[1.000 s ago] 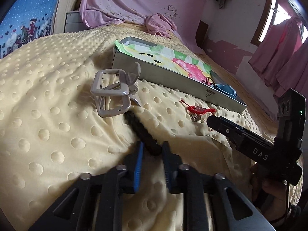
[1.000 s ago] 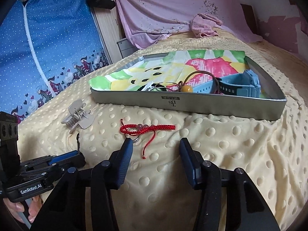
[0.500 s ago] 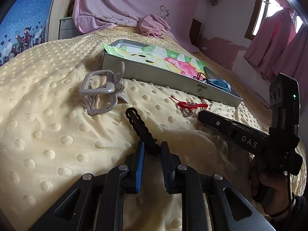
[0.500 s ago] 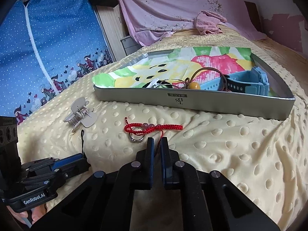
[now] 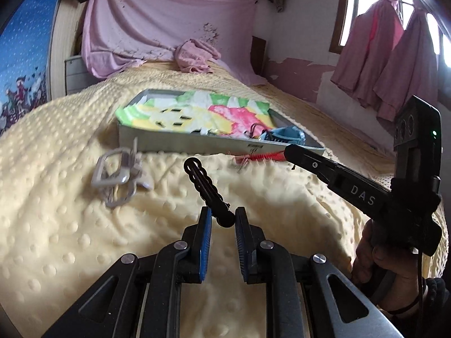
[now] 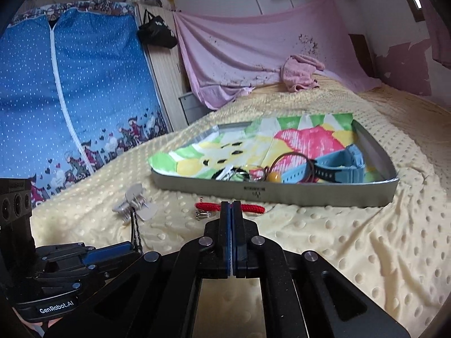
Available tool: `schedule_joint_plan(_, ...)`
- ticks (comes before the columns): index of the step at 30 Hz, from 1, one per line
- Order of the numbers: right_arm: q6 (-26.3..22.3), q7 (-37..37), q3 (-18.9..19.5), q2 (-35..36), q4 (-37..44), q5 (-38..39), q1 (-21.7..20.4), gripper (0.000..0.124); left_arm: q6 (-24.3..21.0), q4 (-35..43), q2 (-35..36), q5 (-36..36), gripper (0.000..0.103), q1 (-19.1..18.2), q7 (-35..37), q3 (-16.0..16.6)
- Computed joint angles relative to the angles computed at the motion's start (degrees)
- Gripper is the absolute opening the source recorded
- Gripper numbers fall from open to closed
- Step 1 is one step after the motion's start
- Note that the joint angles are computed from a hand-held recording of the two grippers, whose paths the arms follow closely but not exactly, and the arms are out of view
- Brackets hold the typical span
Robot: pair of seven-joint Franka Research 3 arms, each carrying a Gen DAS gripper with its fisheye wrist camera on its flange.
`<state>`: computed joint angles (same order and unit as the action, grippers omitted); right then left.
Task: Organize jewelry
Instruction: 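Carry the hair tie and red bracelet into the tray with both tools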
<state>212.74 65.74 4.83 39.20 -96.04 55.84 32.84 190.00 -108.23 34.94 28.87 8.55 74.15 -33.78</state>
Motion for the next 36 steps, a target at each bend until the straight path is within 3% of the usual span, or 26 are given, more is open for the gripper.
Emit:
schedule_joint_plan(9, 1.1, 4.05, 0.57, -1.65, -2.11, -4.58, -1.69, 0.001, -2.58, 4.23, 2.23, -0.48, 0.016, 0.48, 3.72, -2.44)
schedule_joint_plan(15, 1.31, 1.09, -1.41, -1.74, 1.56, -3.97, -1.78, 0.001, -7.36, 15.11, 8.56, -3.97, 0.016, -0.57, 9.71, -5.75)
schedule_joint_plan(19, -1.0, -7.99, -4.65, 0.79, 9.19, 5.59, -0.41, 0.001, -13.35, 27.58, 15.71, -6.75, 0.016, -4.44, 14.92, -6.98)
schedule_joint_plan(24, -4.07, -21.76, -5.34, 4.19, 17.57, 20.85, -1.06, 0.001, -21.78, 41.18, 22.97, -11.09, 0.016, -9.13, 20.14, -6.94)
schedule_joint_plan(29, -5.11, -31.35, -1.25, 7.23, 22.82, 29.9, -4.36, 0.001, -27.5, 49.08, 26.5, -15.05, 0.016, -13.03, 22.47, -4.61)
schedule_joint_plan(32, -5.08, -35.07, 1.72, 8.63, 24.94, 31.96, -6.38, 0.001, -28.22, 49.28, 26.16, -16.83, 0.016, -14.3, 22.98, -2.56)
schedule_joint_plan(36, -2.62, -47.33, 8.46, 11.85, 31.7, 38.59, -10.15, 0.001, -28.19, 49.02, 25.46, -19.49, 0.016, -15.4, 23.97, -0.6)
